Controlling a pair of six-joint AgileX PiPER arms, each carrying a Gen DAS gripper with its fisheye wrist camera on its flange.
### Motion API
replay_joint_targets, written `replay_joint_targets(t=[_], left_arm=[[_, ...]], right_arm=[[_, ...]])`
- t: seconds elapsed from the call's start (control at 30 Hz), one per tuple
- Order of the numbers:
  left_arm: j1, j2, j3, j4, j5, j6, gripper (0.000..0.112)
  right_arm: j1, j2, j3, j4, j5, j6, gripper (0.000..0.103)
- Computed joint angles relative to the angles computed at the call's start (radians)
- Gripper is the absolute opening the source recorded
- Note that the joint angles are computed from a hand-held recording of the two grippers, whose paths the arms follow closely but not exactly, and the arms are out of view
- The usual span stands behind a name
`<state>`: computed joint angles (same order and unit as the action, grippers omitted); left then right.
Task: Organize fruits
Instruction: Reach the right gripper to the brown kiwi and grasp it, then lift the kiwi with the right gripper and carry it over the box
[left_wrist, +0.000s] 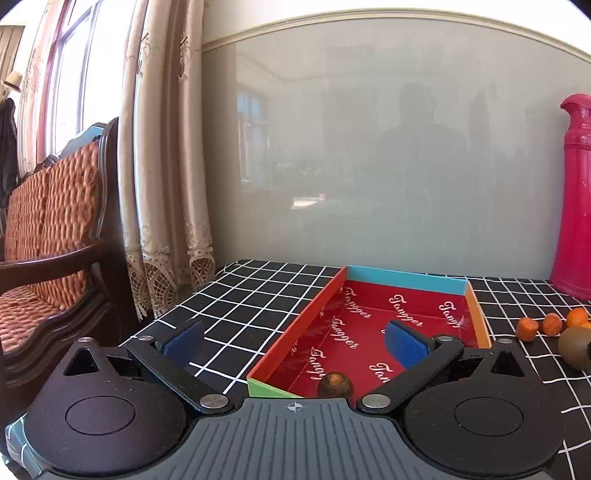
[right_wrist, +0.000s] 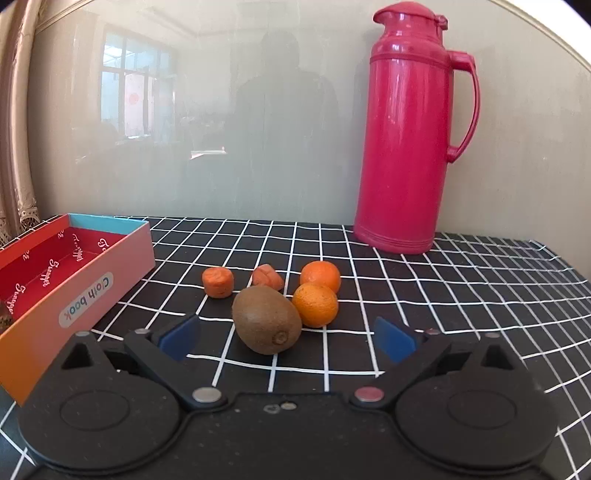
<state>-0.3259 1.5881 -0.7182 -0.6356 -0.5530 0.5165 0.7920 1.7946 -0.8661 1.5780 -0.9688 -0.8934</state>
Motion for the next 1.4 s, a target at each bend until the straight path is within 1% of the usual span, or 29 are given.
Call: replay_joint_targets(t=[0.07,0.1,0.17,0.27,0.4,0.47,0.5,0.6,0.67,0.73,0.8,0.9,0.97,1.0,1.03,1.17,1.3,1.4], left_arm=[[0.028,-0.006,0.008,0.1,0.022,-0.074,0.103],[0.036,-0.006,0.012,0.124,0.022,-0.086,0.103],[0.042,-0.002,0.011,0.114,0.015,-0.06,0.103],[0.066,0.004,0.008,0.108,0.012,-0.044,0.103],[0.119,0.006,-0.003,0.132,0.044,-0.066,0.103],[0.142,0.013,-0.013,0.121,0.059,-0.052,0.103],[0.155,0.015,-0.018,0.123,0.067,-0.055,0.103],[0.2,0.019,-0.026,0.179,0.092,-0.118,0.103],[0.223,0.025,-0.036,0.199,0.114,-0.137,0.103],[0.236,0.033,-0.045,0.195,0.13,-0.127,0.103],[0.237,0.039,-0.052,0.147,0.127,-0.081,0.103],[0.255,0.037,-0.054,0.186,0.138,-0.128,0.103],[0.26,0.036,-0.053,0.197,0.144,-0.141,0.103],[0.258,0.038,-0.054,0.189,0.144,-0.132,0.103],[0.258,0.039,-0.055,0.183,0.144,-0.124,0.103],[0.253,0.035,-0.051,0.186,0.139,-0.131,0.103],[0.241,0.034,-0.047,0.159,0.133,-0.096,0.103],[0.24,0.025,-0.034,0.174,0.12,-0.108,0.103]], right_arm=[[-0.016,0.008,-0.017,0.011,0.017,0.003,0.098],[-0.024,0.009,-0.02,0.008,0.029,0.01,0.097],[-0.036,0.018,-0.036,0.012,0.042,0.008,0.095],[-0.061,0.035,-0.068,0.03,0.082,-0.024,0.084],[-0.096,0.062,-0.113,0.062,0.137,-0.067,0.071],[-0.104,0.073,-0.131,0.07,0.148,-0.078,0.068],[-0.111,0.081,-0.144,0.079,0.158,-0.089,0.065],[-0.119,0.1,-0.172,0.108,0.157,-0.109,0.06],[-0.121,0.102,-0.176,0.11,0.148,-0.102,0.054],[-0.126,0.099,-0.173,0.106,0.155,-0.082,0.054],[-0.121,0.104,-0.181,0.117,0.144,-0.095,0.053],[-0.117,0.108,-0.184,0.12,0.136,-0.102,0.053],[-0.116,0.093,-0.163,0.084,0.159,-0.057,0.053],[-0.108,0.094,-0.165,0.081,0.155,-0.065,0.053],[-0.101,0.099,-0.173,0.086,0.146,-0.084,0.053],[-0.085,0.098,-0.166,0.051,0.146,-0.056,0.053],[-0.073,0.091,-0.174,0.037,0.144,-0.061,0.053],[-0.056,0.083,-0.184,0.037,0.137,-0.07,0.052]])
